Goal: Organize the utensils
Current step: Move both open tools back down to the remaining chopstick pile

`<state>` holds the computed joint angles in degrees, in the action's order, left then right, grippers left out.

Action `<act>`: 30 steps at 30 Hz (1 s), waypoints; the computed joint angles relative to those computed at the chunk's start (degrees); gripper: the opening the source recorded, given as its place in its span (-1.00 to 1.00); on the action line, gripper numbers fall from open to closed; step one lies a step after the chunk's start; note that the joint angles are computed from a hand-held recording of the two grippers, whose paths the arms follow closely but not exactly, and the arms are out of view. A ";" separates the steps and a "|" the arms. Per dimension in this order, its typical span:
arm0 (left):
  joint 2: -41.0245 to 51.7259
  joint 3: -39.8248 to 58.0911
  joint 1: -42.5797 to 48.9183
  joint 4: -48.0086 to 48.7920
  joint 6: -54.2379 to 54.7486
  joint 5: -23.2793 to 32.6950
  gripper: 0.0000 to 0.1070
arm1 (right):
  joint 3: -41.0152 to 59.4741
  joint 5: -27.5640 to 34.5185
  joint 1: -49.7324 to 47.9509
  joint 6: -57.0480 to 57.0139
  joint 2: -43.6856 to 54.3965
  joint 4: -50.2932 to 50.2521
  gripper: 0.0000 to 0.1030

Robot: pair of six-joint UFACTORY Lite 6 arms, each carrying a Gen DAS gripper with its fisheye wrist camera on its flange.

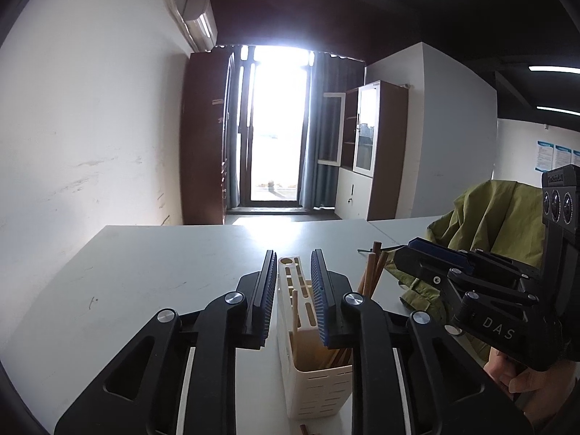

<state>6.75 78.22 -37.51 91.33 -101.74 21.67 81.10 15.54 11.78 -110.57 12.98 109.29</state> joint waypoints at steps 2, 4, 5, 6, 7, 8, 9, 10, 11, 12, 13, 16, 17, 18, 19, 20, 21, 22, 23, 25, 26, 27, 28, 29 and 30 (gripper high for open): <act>-1.62 -2.08 -0.58 -0.05 0.11 0.85 -0.62 | -0.66 -0.43 0.29 0.11 -0.65 0.02 -0.50; -2.97 -3.94 -1.33 -0.10 0.09 1.83 -0.57 | -2.45 -0.57 0.37 -0.88 -1.95 0.85 -0.45; -3.67 -4.89 -1.65 -0.24 0.22 2.24 -0.55 | -3.25 -0.73 0.31 -1.47 -2.55 1.34 -0.44; -4.34 -5.89 -1.96 -0.42 0.35 2.62 -0.54 | -4.46 -0.79 0.26 -2.26 -3.51 1.98 -0.42; -4.90 -6.74 -2.24 -0.74 0.58 2.87 -0.54 | -5.73 -0.65 0.14 -2.99 -4.51 2.57 -0.41; -5.39 -7.47 -2.45 -1.18 0.92 3.05 -0.53 | -6.68 -0.53 0.05 -2.92 -5.41 2.37 -0.39; -5.81 -8.11 -2.69 -1.49 1.09 3.27 -0.51 | -7.66 -0.48 -0.02 -3.02 -6.39 2.31 -0.34; -6.33 -8.89 -2.91 -1.75 1.26 3.58 -0.50 | -8.88 -0.36 -0.20 -3.78 -7.56 2.82 -0.30; -6.62 -9.36 -3.32 -2.12 1.52 4.15 -0.47 | -10.01 -0.18 -0.44 -4.37 -8.70 3.22 -0.29; -7.17 -10.06 -3.77 -2.55 1.79 4.75 -0.44 | -10.95 0.00 -0.60 -5.15 -9.69 3.96 -0.28; -7.58 -10.52 -4.17 -3.23 2.35 5.15 -0.43 | -11.67 0.26 -0.69 -5.41 -10.50 4.18 -0.25; -9.97 -12.89 -5.66 -4.16 3.37 6.55 -0.35 | -13.26 0.76 -0.60 -6.21 -12.00 4.79 -0.20; -10.67 -13.54 -6.11 -4.50 3.66 7.06 -0.30 | -13.62 0.62 -0.38 -6.22 -12.21 4.61 -0.20; -11.63 -14.51 -6.65 -4.67 3.62 7.68 -0.28 | -14.04 0.25 0.01 -6.48 -12.48 4.58 -0.19; -12.32 -15.13 -7.09 -4.95 3.85 8.22 -0.28 | -15.11 0.01 0.35 -7.90 -13.12 5.61 -0.19; -13.00 -15.58 -7.77 -5.45 4.30 9.01 -0.28 | -15.87 -0.29 0.73 -8.85 -13.65 6.34 -0.19; -13.83 -16.23 -8.21 -5.66 4.39 9.55 -0.26 | -16.30 -0.43 0.95 -8.84 -14.11 6.18 -0.19; -14.80 -17.02 -8.58 -5.75 4.26 9.97 -0.24 | -16.78 -0.47 1.13 -9.02 -14.57 6.12 -0.17; -15.62 -17.64 -8.98 -6.01 4.29 10.41 -0.22 | -17.30 -0.70 1.48 -9.60 -15.17 6.43 -0.17; -16.75 -18.45 -9.78 -7.00 5.01 11.00 -0.21 | -18.49 -0.70 1.84 -10.77 -16.42 7.37 -0.11; -17.32 -18.96 -10.11 -7.39 5.40 11.25 -0.19 | -19.02 -0.72 1.98 -10.85 -16.97 7.49 -0.10; -17.71 -19.43 -10.65 -7.50 5.45 11.78 -0.18 | -19.33 -0.92 2.10 -10.76 -17.38 7.37 -0.09; -17.95 -19.69 -11.22 -7.64 5.50 12.32 -0.16 | -19.91 -1.21 2.25 -11.36 -17.93 7.90 -0.08; -18.28 -20.09 -11.69 -7.75 5.56 12.70 -0.12 | -20.48 -1.60 2.42 -12.08 -18.41 8.60 -0.07; -18.68 -20.59 -12.09 -7.75 5.51 13.01 -0.11 | -21.26 -2.04 2.55 -12.94 -19.04 9.49 -0.06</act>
<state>-11.92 57.63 -49.59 83.58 -96.23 34.69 59.84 13.50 14.33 -123.51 -6.07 118.78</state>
